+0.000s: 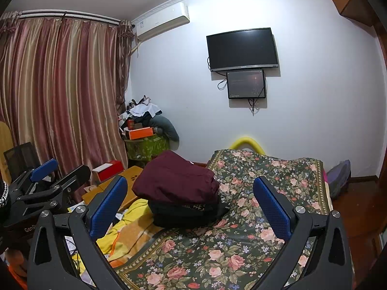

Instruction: Fold large clothes

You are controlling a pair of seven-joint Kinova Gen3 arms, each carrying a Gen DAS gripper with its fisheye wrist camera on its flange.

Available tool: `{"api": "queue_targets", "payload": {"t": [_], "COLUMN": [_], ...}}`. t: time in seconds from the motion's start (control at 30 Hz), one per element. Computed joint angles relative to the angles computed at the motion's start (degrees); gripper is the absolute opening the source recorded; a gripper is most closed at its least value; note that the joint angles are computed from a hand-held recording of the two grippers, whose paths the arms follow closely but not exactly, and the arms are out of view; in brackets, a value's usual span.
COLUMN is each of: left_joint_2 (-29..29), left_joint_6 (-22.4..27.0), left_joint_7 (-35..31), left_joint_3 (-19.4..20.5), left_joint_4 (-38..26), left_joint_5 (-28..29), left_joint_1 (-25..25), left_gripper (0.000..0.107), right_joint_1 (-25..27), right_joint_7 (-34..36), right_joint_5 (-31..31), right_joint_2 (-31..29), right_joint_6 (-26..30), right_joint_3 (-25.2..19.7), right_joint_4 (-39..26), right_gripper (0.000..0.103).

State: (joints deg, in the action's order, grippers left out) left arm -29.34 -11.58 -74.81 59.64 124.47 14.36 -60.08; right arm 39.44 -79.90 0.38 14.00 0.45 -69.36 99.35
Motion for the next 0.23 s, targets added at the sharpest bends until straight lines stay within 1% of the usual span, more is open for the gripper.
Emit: {"api": "queue_targets", "payload": {"t": [0.23], "left_joint_2": [0.25], "left_joint_6": [0.09], "left_joint_7": [0.38], "left_joint_3": [0.57], "left_joint_4": [-0.07], "left_joint_5": [0.18], "left_joint_1": [-0.36], "left_gripper": [0.102], "right_joint_1": [-2.34], "right_joint_7": [0.53], "right_joint_5": [-0.72], "right_joint_2": [-0.19], "right_joint_6": [0.54], "right_joint_3": [2.33], "right_joint_4": [-0.36], "right_gripper": [0.103]}}
